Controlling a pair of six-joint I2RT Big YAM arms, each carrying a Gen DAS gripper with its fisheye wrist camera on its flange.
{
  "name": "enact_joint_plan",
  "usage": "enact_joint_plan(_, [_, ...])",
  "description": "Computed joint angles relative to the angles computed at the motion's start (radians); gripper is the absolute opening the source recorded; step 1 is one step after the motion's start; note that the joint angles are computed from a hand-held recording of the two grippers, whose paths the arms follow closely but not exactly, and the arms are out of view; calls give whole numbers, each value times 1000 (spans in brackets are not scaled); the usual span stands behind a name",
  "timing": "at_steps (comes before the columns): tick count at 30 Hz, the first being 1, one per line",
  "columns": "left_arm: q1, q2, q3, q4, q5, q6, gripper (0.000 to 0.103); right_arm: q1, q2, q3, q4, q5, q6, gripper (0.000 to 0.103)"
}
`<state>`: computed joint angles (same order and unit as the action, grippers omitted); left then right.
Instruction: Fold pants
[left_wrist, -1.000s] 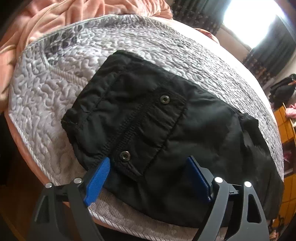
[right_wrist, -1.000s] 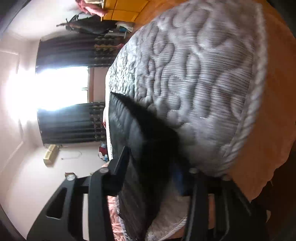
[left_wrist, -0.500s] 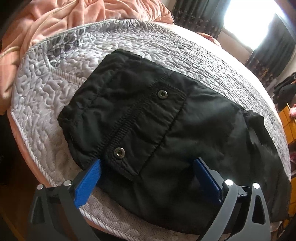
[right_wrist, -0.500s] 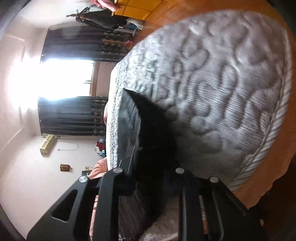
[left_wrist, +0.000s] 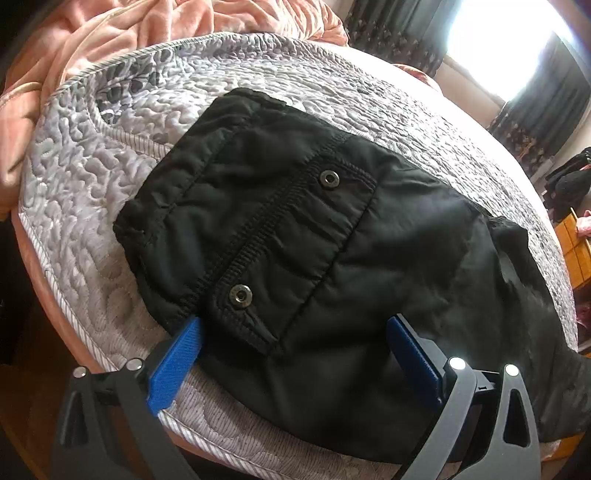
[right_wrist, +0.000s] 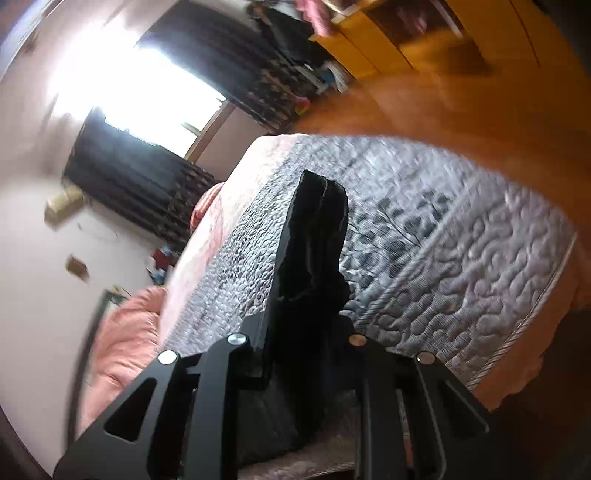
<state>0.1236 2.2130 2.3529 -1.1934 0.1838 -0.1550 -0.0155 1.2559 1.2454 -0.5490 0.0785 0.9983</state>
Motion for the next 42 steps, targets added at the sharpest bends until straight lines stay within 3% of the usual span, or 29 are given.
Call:
enact_joint_plan(7, [8, -3, -8, 6, 34, -5, 99, 136, 76, 181, -151, 171, -115, 19])
enact_joint_plan(16, [10, -24, -52, 45, 50, -13, 99, 199, 129, 309, -236, 239, -157, 19])
enact_joint_plan(32, [18, -32, -75, 72, 92, -31, 99, 332, 297, 596, -411, 403, -319, 19])
enact_joint_plan(42, [23, -38, -86, 86, 112, -41, 99, 365, 362, 692, -460, 429, -364, 19])
